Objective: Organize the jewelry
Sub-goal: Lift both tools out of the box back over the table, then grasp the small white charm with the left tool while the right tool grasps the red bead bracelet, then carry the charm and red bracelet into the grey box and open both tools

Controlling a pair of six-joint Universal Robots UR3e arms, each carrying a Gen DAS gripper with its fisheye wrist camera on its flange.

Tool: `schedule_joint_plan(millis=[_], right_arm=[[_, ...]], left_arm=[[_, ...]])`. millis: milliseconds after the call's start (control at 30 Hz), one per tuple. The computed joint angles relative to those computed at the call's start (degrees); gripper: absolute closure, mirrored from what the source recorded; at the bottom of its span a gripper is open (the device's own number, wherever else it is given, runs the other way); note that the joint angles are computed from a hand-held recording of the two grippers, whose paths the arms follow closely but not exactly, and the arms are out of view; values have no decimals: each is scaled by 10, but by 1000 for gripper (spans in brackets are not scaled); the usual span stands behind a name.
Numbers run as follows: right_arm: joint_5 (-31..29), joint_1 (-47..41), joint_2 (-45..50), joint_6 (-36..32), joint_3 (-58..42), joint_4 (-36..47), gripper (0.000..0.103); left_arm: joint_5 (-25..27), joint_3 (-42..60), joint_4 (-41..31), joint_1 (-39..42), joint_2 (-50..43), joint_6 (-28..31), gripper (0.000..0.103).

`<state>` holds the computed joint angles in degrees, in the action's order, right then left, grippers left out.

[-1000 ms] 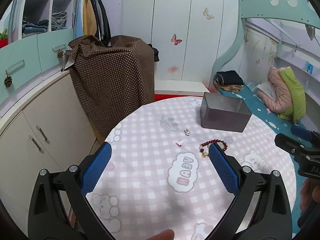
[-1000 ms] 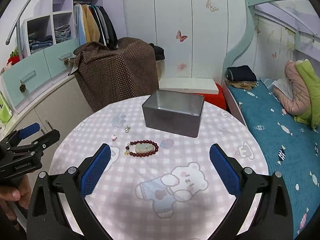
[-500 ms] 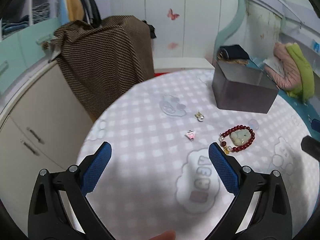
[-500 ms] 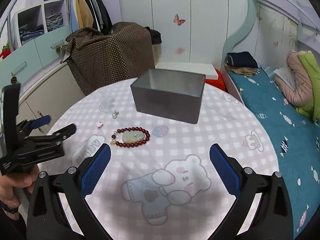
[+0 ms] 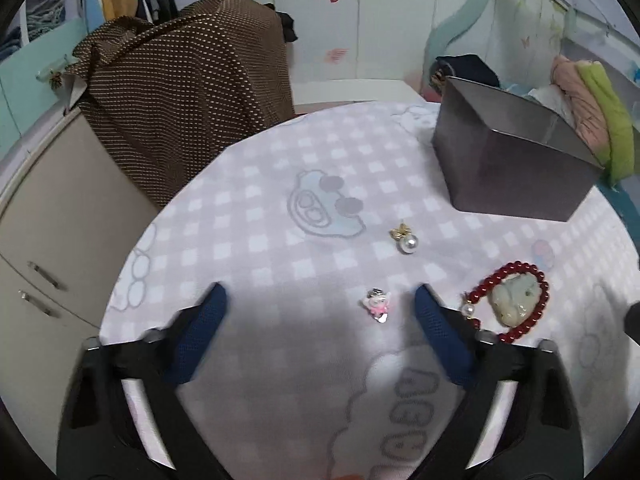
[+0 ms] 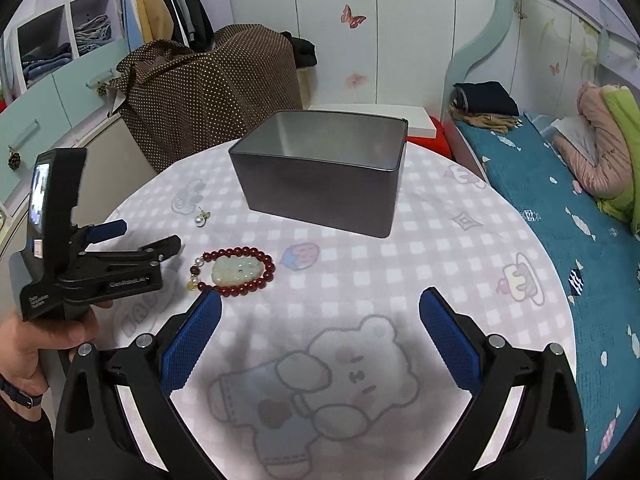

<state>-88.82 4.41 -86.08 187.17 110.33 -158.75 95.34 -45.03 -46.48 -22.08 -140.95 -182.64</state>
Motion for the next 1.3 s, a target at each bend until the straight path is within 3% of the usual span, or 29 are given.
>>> schedule_joint_plan(millis=[167,233,267,433,567,833,1033,1167,1300], right_arm=[[30,-17,25,2,-31,29,8],[36,-20,40,2,-46,37,8],[36,-21,46,0,-54,44,8],[32,-13,83,-18,-102,77,16],[6,1,125,-37,-155,109,37],[-7,25,161,-70,-209,150,50],[-24,43,177,-95,-243,182,58],[-24,64,185,-125,-253,183,96],[-7,59,170,-126,-236,180,97]], left_arm=[[-45,-32,17,9,19,20,65],[-58,-47,24,11,28,26,84],[-67,-55,26,14,33,27,89],[-97,-146,76,27,84,25,89],[-107,-237,127,35,137,13,89],[-120,-348,179,45,198,10,89],[-130,-372,188,51,211,10,89],[-137,-385,196,51,220,7,89],[-145,-405,206,55,239,10,89]])
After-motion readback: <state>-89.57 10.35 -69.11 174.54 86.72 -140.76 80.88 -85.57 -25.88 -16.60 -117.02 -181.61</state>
